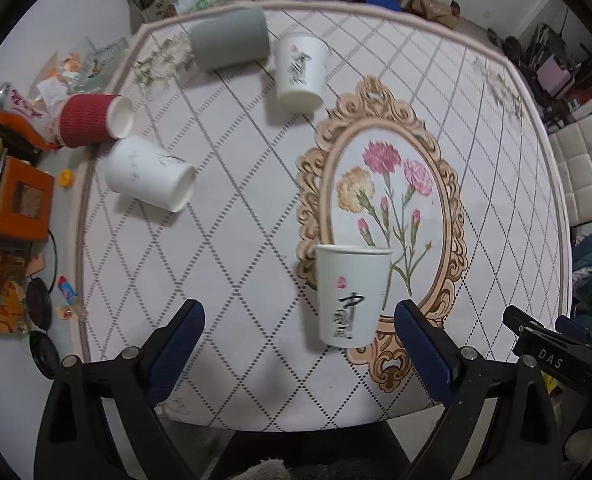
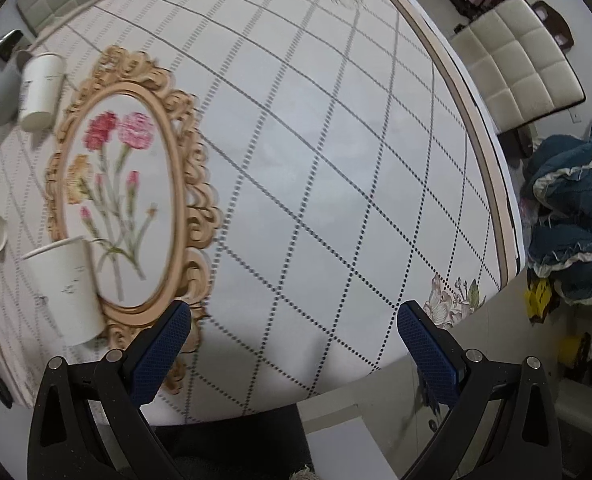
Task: Flip cup upright
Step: 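Grasp the upright cup with the right gripper while the left gripper releases it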
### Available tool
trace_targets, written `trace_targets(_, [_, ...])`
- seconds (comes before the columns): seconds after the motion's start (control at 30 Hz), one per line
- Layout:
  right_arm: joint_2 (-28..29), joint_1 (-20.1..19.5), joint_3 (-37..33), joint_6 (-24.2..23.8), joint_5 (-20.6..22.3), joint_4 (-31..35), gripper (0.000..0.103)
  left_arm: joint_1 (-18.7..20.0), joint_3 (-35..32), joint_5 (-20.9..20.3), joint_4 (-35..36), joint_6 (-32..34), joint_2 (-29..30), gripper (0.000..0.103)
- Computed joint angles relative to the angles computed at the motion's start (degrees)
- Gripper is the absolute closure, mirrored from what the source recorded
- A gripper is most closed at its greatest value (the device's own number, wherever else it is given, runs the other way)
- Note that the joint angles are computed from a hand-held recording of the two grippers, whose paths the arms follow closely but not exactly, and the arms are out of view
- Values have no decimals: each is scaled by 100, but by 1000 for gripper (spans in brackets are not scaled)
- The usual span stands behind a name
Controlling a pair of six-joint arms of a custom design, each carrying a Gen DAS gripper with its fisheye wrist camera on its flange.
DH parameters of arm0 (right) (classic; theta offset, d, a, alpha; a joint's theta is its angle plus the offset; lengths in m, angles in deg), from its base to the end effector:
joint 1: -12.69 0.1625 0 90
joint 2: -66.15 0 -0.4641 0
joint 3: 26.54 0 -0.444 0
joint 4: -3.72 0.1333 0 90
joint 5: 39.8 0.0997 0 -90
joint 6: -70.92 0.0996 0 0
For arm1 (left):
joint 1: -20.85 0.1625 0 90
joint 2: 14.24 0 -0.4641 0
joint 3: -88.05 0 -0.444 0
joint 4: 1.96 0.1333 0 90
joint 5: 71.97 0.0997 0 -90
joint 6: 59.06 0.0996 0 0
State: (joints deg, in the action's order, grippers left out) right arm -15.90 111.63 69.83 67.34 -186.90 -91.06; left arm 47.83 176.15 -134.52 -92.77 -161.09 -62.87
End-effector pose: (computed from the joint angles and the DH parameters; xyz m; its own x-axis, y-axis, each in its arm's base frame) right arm 0.1398 -0.5689 0.4424 -0.5044 -0.2823 0.8160 -0.1851 0.9584 0.2171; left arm -0.5177 -0.4646 0.0972 -0.6502 -0.5385 -0.5360 -0.2878 0.8274 -0.4823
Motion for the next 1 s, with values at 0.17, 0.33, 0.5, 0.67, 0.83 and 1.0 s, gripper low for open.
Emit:
trace_targets(0.17, [14,353,126,-73,308,-62,0,-179,506,24,168,-457,-397,6])
trace_targets(0.33, [64,634,477,-320,538,-154,0,-279,1280,-333,242,-1158,-777,6])
trace_targets(0.5, [113,767,835,-371,850,-118,0,-356,1868,-669,239,-1501,-992,1])
trace_targets(0.67, [285,801,1053,-373,754,-297,4,-383,2248,-876,-102,-1660,-1128,1])
trace_targets(0.83, [544,705,1027,-11,734,-145,23,-379,2346,-909,-261,-1583,-1111,1])
trace_targets(1.0, [686,538,893,495,968,145,39,-327,2319,-877,-308,-1455,-1066,1])
